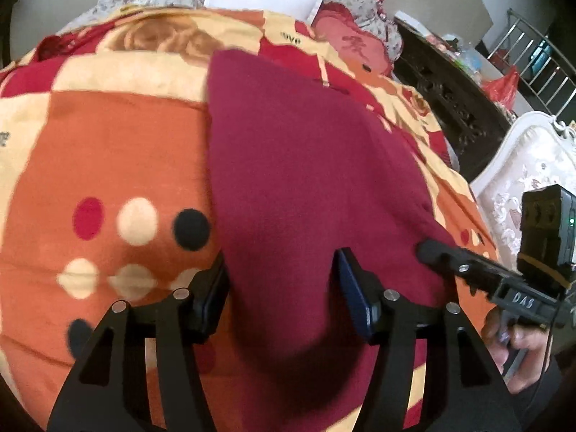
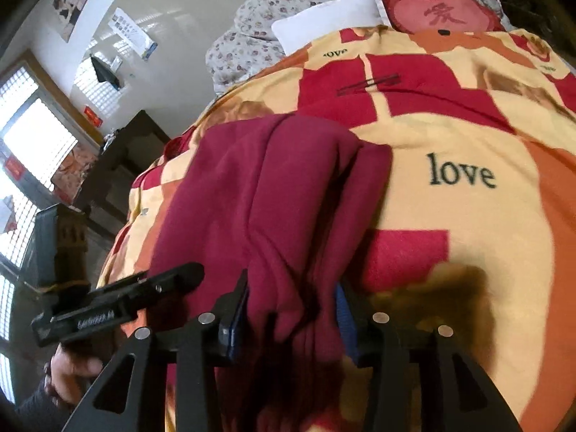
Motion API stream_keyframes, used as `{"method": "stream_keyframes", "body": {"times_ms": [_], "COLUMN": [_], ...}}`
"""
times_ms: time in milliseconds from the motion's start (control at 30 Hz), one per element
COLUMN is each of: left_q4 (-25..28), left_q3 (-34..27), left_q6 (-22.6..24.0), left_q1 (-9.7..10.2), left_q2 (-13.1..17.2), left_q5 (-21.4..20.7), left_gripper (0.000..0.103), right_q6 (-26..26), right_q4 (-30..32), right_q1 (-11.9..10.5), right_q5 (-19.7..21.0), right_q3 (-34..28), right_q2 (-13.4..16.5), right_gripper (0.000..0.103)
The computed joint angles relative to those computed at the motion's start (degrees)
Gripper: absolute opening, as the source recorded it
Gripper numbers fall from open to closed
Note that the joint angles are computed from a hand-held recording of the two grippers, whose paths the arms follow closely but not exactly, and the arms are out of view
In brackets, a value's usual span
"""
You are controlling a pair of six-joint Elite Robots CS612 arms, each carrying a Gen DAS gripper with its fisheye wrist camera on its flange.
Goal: Fold small clothes
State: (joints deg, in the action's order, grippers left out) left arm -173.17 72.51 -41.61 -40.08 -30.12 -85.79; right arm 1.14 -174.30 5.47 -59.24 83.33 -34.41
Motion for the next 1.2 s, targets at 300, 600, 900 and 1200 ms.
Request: {"method": "stream_keyframes", "body": {"times_ms": [300,600,900,1200], "left_q4": [-11.17,5.75,8.85,10.30], "left_q3": [4.77,-3.05,-0.24,1.74], "left_q6": [1.46,2.98,1.52,-0.93], "left_q1": [-1.97,-2.91,-5.45,-6.74], "left_q2": [-2.08,1.22,-1.11,-2.54], "left_q5": [4.82,8.57,16.53,17.86], "left_gripper": [0.052,0.049,0.049,0.049], "right_q6": [-19.86,-19.43,-13.44,-10.41], "right_q4": [-3.37,1.01,-7.66,-22.55], "right_q1": [4.82,5.03,5.24,5.61], "right_q5": [-11.90,-17.21,-18.80,-24.80], "right_q3": [-0.41,-4.48,3.84,15.09], "right_q2": [-2.73,2.08,-2.35,-3.88], "right_gripper": [0.030,0.025,0.025,0.026]}}
